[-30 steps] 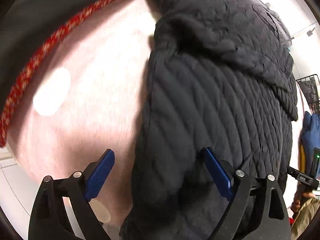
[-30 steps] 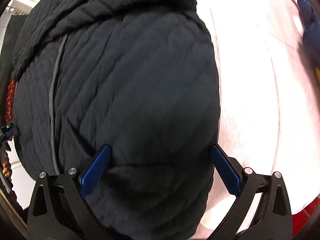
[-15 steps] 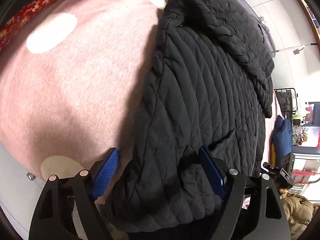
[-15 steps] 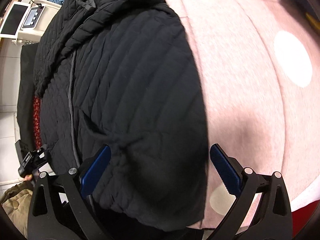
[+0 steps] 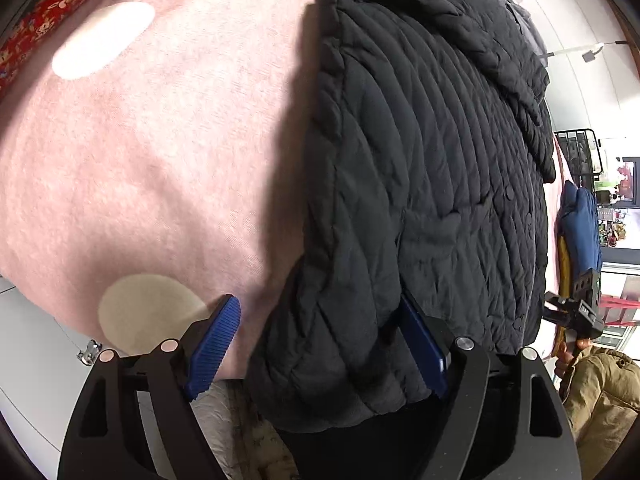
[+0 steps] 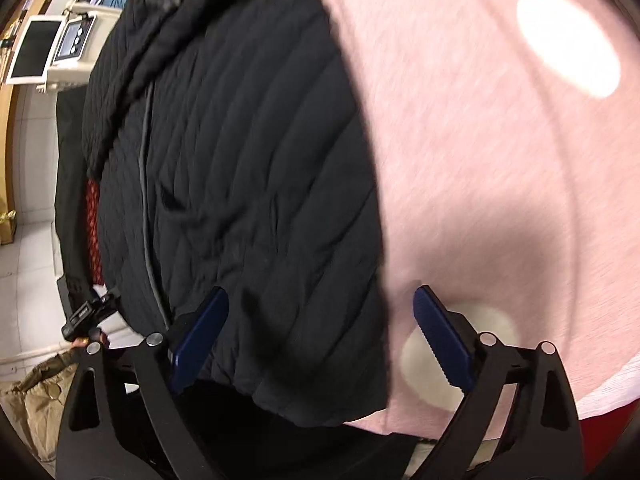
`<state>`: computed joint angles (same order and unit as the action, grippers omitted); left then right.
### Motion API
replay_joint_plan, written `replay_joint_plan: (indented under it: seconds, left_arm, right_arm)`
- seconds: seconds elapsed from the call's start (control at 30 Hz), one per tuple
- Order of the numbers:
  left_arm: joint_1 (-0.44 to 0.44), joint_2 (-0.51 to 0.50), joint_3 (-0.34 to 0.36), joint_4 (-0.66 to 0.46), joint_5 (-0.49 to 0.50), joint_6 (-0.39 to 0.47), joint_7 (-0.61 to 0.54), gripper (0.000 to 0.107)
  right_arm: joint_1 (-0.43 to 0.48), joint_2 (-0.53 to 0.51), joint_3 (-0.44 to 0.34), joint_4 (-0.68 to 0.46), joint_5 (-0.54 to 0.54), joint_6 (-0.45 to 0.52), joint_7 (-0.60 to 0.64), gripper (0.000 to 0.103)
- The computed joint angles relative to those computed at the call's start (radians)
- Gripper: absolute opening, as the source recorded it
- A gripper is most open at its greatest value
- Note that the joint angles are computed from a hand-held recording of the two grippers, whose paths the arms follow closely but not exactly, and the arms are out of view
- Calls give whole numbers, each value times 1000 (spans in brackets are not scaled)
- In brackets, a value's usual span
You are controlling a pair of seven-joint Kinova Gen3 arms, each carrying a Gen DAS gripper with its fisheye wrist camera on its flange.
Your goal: Fold large clothes
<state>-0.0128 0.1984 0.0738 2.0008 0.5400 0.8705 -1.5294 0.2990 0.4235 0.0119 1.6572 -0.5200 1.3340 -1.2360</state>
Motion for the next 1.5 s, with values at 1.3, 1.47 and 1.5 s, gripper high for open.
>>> replay_joint_plan:
  seconds: [1.3,1.47,1.5]
  left_arm:
    - [11,-6,-4,-55,65,183,-130,11]
    - [31,11,9,-198,24,158,-104,10]
    - [38,21,7,-243,-4,144,-85,10]
  right_arm:
    - [-115,-82,-4,52,14,114,-27,12]
    - [-138,-65,-34,-84,-32,96,0,10]
    - [-145,-58,-39,-117,-32,92,1,10]
